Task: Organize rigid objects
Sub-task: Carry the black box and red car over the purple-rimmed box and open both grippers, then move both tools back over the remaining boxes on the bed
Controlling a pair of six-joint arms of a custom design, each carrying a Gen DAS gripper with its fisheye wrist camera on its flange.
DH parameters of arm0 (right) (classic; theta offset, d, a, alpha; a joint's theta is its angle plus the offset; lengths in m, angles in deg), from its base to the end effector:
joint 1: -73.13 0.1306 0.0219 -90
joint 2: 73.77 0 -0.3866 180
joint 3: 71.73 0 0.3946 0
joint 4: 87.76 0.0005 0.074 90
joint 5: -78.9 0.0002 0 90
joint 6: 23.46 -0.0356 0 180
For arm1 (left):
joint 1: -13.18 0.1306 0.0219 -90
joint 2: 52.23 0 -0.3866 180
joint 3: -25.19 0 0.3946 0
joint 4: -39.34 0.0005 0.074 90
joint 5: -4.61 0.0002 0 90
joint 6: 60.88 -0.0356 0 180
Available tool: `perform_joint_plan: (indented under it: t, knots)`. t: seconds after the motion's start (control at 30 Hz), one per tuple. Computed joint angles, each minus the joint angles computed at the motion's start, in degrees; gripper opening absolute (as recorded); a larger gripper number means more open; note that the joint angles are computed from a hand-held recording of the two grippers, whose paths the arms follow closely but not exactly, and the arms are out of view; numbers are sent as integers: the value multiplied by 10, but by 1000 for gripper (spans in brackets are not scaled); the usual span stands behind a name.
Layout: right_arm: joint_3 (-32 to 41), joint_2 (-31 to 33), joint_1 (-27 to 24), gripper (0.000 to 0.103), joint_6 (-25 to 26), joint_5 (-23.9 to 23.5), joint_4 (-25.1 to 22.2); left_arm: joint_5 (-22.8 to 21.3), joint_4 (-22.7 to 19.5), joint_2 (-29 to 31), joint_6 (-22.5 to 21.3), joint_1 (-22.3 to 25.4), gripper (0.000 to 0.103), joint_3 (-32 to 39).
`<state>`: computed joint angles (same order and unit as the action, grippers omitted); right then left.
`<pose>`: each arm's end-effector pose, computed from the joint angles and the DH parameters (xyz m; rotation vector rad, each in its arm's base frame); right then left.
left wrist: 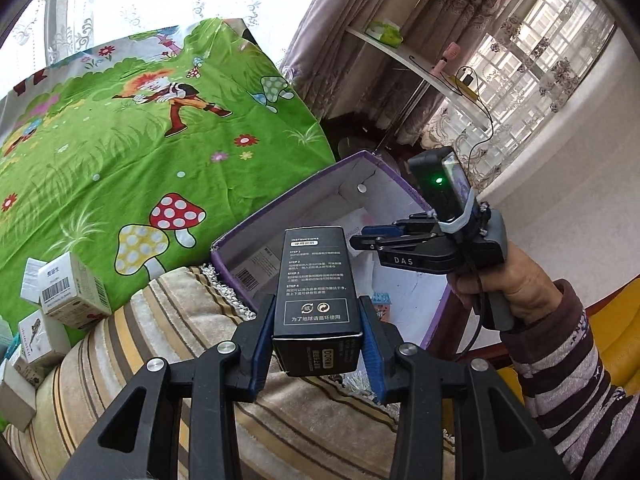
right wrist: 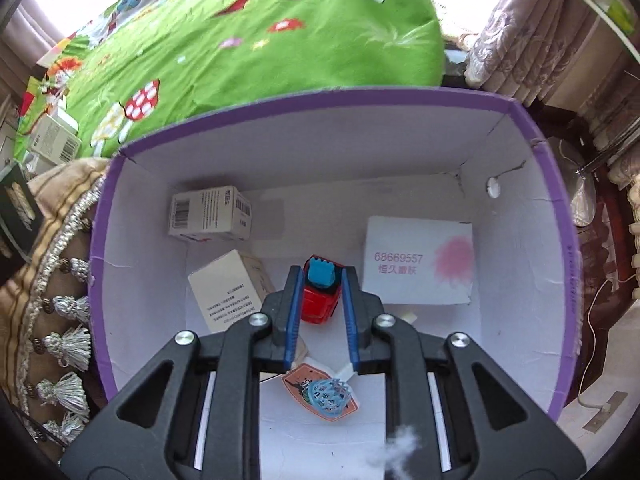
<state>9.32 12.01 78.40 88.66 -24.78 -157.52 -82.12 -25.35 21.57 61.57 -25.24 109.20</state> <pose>0.4131 0.0461 0.3789 -0.7141 2.7354 0.2790 0.2851 -0.2293 0.4825 0.1601 2.6105 -0.5465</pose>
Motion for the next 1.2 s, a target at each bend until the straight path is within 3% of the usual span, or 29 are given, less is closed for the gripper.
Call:
perform_joint_plan:
  t: [0.1, 0.27, 0.33, 0.4, 0.5, 0.8, 1.0, 1.2]
  knots:
    - [-11, -31, -9, 42, -11, -10, 10, 8, 1, 16, -8, 4, 40, 10]
    - [-13, -59, -14, 44, -44, -24, 17, 15, 4, 58, -41, 18, 40, 53]
    - [-9, -64, -17, 45, -52, -28, 14, 13, 18, 80, -59, 21, 41, 74]
    - [-6, -67, -19, 46, -59, -31, 16, 41, 45, 101, -76, 32, 43, 84]
    - [-12, -77, -20, 47, -63, -32, 17, 30, 31, 127, -61, 41, 50, 100]
    - [-19, -91, -32, 48, -86, -42, 11, 42, 29, 67, -42, 59, 50, 46]
    - [-11, -110, -8, 48, -95, -42, 12, 6, 37, -15, -17, 78, 55, -3]
    - [5, -126, 53, 48, -114, -37, 16, -32, 18, -85, -6, 102, 55, -43]
